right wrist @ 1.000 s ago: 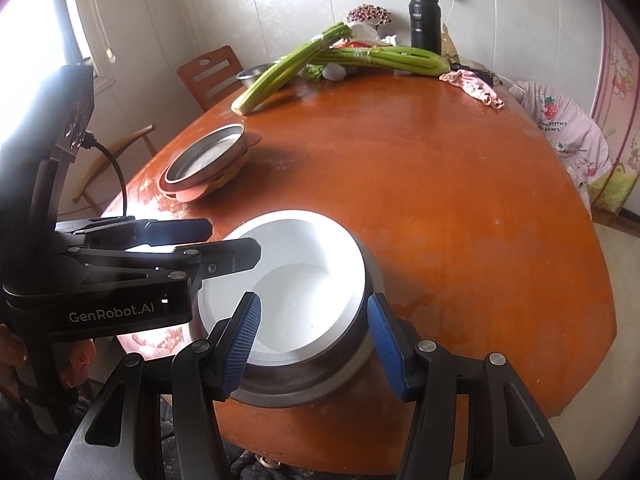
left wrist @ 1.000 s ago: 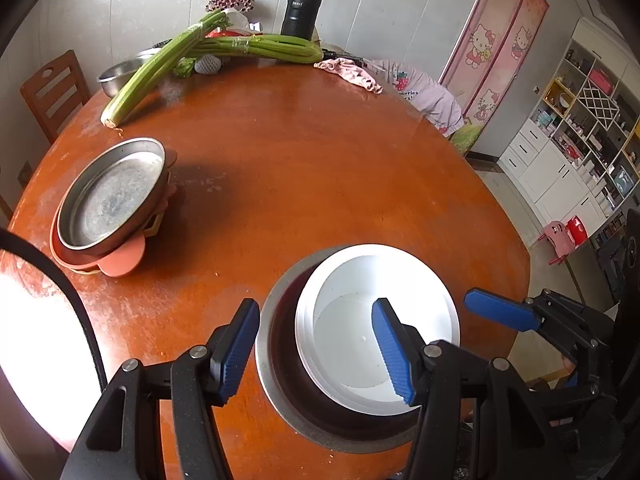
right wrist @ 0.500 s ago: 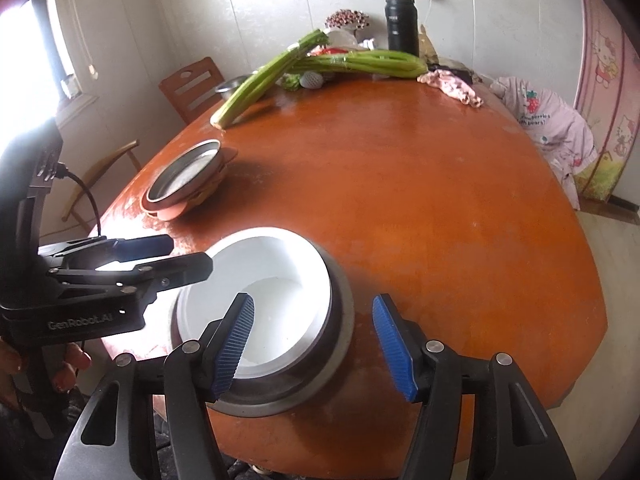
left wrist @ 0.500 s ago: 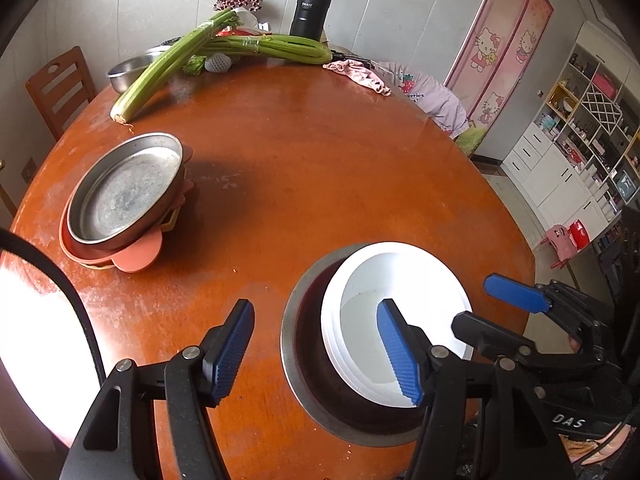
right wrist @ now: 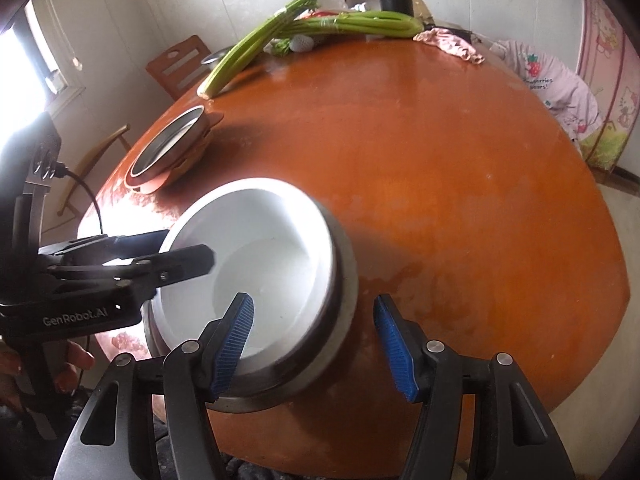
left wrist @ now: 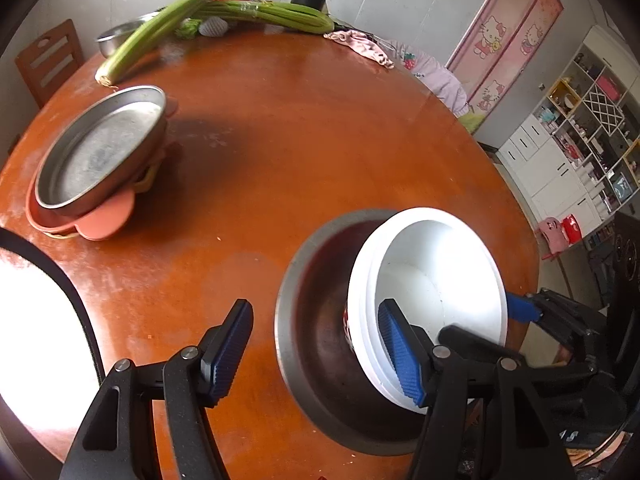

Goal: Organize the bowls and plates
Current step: 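Move the left tool to the steel bowl rim, then close the left tool on the steel bowl rim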

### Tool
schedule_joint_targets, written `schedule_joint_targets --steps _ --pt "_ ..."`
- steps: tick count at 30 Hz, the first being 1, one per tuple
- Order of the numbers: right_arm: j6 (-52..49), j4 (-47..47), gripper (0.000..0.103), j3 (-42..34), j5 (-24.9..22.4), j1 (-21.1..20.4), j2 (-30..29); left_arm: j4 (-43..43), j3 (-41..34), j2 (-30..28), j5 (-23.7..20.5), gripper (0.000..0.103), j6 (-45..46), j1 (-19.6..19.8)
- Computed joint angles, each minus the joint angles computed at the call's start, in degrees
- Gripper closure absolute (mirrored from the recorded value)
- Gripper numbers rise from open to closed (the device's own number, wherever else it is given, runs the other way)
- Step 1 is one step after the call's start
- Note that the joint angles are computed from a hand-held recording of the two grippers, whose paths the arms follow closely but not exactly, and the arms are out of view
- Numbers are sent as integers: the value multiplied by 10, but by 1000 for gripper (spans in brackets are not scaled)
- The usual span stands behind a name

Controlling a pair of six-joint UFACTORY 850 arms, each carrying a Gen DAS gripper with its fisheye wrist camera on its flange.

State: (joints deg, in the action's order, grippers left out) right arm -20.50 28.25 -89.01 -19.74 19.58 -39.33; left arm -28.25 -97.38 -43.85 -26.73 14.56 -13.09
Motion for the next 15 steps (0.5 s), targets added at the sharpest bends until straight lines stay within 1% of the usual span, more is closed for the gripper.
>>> schedule_joint_targets --steps 3,6,10,13,15 --pt "-28 23 39 -9 -20 2 -8 -9 -6 -7 -7 38 10 1" --pt "-6 -3 37 -18 -28 8 -14 -22 -14 -14 -18 38 23 3" --pt "-41 35 37 -25 -39 7 -19 -83 -26 -28 -46 38 77 8" --pt "-19 8 36 -34 -40 11 -22 -84 -31 -32 -48 38 75 11" --pt "-15 7 36 -46 -46 13 -29 -84 -28 -29 -43 38 73 13"
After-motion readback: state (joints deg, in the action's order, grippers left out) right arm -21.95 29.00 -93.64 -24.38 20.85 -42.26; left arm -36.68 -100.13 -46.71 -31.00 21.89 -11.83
